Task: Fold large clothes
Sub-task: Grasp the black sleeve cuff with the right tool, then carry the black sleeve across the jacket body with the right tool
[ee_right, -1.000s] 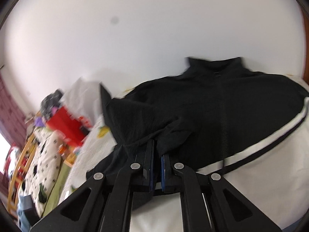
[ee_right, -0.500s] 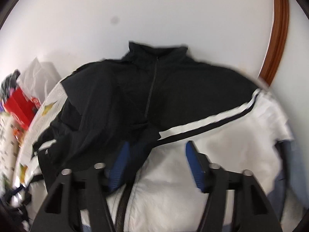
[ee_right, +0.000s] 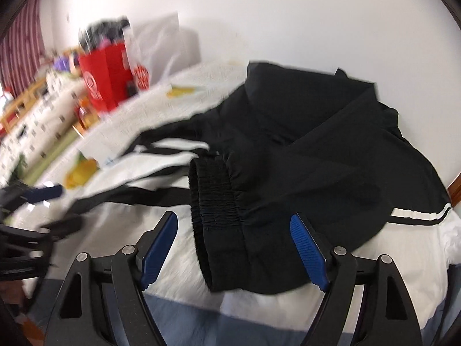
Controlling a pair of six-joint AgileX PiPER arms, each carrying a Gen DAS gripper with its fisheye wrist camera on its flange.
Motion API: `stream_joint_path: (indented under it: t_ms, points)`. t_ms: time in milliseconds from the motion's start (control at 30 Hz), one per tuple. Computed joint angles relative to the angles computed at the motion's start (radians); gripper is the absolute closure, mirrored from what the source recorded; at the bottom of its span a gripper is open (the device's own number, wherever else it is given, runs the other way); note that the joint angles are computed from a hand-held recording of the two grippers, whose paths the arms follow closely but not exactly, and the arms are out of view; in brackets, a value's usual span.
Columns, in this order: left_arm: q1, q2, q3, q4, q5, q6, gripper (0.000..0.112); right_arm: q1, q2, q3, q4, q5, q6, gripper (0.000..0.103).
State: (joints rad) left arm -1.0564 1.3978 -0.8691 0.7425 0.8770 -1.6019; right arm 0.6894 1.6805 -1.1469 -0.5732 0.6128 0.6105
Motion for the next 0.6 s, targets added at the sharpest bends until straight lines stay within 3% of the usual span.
stream_joint_path:
  t_ms: [167, 233, 267, 333, 367, 533, 600]
  points:
    - [0.015, 0.008, -0.014, 0.001, -0.014, 0.016, 0.046, 0.037, 0.093, -0.054, -0.163, 0.093, 0.149, 0.025]
    - [0.028, 0.016, -0.027, -0.003, -0.019, 0.031, 0.046, 0.024, 0.095, -0.061, -0.161, 0.085, 0.136, 0.045]
    - [0.035, 0.024, -0.037, -0.004, -0.018, 0.043, 0.046, 0.016, 0.092, -0.068, -0.134, 0.084, 0.104, 0.064]
    - [0.043, 0.035, -0.054, -0.008, -0.012, 0.059, 0.046, -0.006, 0.059, -0.077, -0.093, 0.072, 0.058, 0.079]
    - [0.051, 0.044, -0.068, -0.013, -0.01, 0.074, 0.046, -0.024, 0.03, -0.074, -0.084, 0.064, 0.042, 0.096]
    - [0.063, 0.087, -0.127, -0.004, 0.027, 0.106, 0.046, -0.197, -0.099, -0.105, 0.124, 0.018, -0.153, 0.098]
    - [0.071, 0.105, -0.147, -0.002, 0.033, 0.116, 0.046, -0.318, -0.154, -0.129, 0.276, 0.002, -0.3, 0.098]
